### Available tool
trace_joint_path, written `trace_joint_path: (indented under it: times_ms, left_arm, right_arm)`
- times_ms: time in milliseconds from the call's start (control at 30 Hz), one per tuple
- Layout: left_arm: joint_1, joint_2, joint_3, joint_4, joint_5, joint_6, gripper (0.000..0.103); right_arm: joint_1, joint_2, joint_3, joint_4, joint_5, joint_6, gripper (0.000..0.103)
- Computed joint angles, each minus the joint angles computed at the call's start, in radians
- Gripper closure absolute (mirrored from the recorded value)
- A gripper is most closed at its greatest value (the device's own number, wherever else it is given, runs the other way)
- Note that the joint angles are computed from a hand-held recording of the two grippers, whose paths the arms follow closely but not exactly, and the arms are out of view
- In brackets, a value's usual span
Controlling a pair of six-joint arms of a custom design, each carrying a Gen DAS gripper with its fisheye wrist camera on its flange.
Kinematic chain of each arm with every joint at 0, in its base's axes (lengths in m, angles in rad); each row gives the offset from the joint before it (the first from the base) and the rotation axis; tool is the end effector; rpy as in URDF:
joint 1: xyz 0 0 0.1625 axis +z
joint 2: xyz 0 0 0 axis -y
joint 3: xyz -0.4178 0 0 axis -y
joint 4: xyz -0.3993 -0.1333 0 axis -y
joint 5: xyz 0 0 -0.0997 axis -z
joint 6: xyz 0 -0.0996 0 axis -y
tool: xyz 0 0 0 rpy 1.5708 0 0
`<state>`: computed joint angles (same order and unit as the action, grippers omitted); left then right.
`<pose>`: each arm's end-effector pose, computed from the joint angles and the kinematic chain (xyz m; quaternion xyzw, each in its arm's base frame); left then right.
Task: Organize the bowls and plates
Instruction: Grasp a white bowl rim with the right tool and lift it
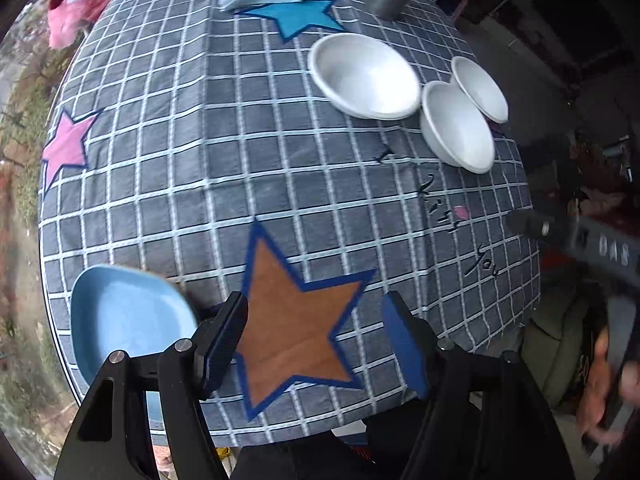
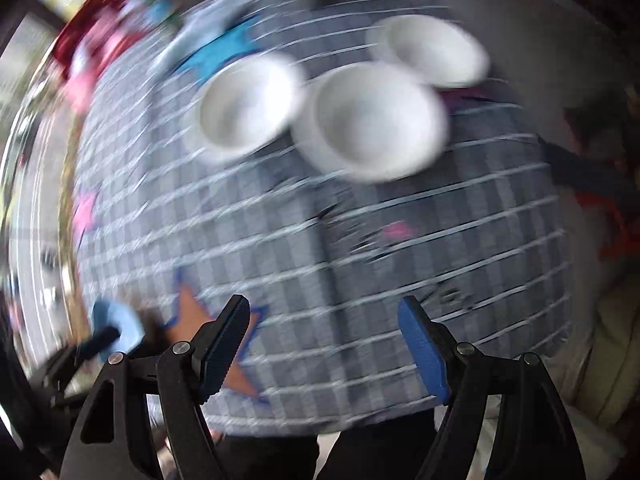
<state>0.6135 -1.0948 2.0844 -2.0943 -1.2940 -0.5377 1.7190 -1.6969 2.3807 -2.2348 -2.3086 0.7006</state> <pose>-0.2810 -0.3942 0.0697 0.2319 0.9359 0.0765 0.2539 0.1180 -0.3415 0.2491 -0.2509 -0.8983 0.1401 0.3324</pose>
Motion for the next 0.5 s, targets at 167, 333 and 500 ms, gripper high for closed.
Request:
trace_joint_path:
  times_ms: [167,333,500]
  left_arm:
    - [-0.027,0.057,-0.024,0.027,0.001,-0.117,0.03]
    - [-0.071,0.077,-0.024,0.073,0.026,-0.253,0.029]
    - [-0.11,0.074,-0.008,0.115,0.028,-0.414,0.029]
  right_arm:
    - [-0.24,-0.161,0.016,-0.064,0.063,-0.147,0.043]
    - [-0.409,-0.126,-0.046,-0.108,0.151,-0.328,0.045]
    - [-0.473,-0.009,-0.129,-0.127,0.205,-0.465,0.045]
